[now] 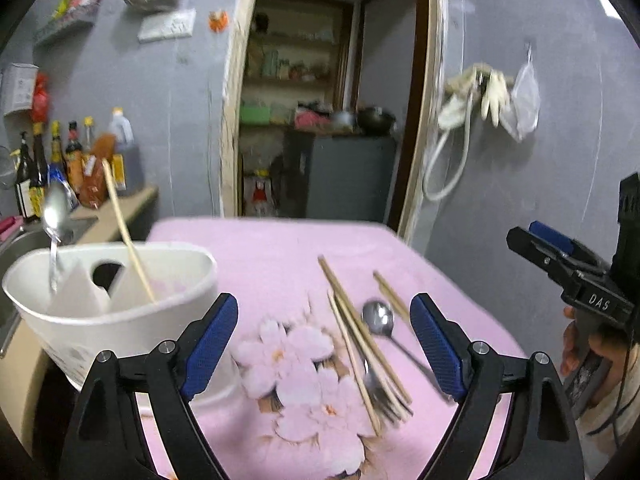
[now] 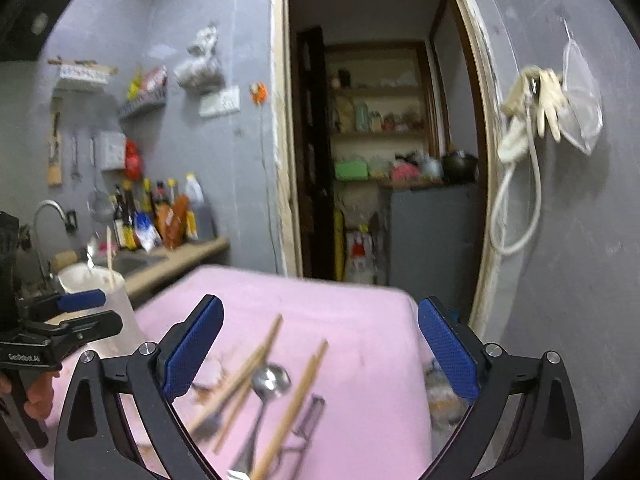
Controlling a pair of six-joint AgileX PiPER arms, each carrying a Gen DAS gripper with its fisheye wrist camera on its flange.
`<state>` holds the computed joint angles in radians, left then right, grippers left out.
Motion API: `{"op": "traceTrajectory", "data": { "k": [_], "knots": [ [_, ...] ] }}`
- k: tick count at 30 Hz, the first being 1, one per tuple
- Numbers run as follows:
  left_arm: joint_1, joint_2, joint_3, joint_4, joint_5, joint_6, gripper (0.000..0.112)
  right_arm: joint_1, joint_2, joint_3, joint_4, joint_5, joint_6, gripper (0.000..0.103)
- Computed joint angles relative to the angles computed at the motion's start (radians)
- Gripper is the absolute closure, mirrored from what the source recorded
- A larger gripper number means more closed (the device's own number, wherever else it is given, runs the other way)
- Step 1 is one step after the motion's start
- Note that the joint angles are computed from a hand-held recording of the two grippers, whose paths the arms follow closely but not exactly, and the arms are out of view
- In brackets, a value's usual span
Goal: Organize utensils
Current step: 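Grasp a wooden chopstick with the left tool while the right tool grasps the metal peeler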
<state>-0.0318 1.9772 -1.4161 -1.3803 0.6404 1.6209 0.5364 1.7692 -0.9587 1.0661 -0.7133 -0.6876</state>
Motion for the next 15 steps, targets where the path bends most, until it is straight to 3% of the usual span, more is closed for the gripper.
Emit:
{"op": "traceTrajectory", "data": {
  "k": [4, 8, 15],
  "knots": [
    [-0.045, 0.049, -0.059, 0.207, -0.045, -0.186, 0.029, -0.038, 0.021, -0.019, 0.099, 0.098, -0.071, 0.008],
    [-0.082, 0.106, -0.132, 0.384, -0.067, -0.34, 0.03, -0.068, 0.063, -0.064, 0.24, 0.197, -0.207, 0.024],
    [-0.126, 0.242, -0.344, 0.671, 0.046, -0.63, 0.05, -0.11, 0.108, -0.137, 0.512, 0.334, -0.488, 0.043]
  ]
}}
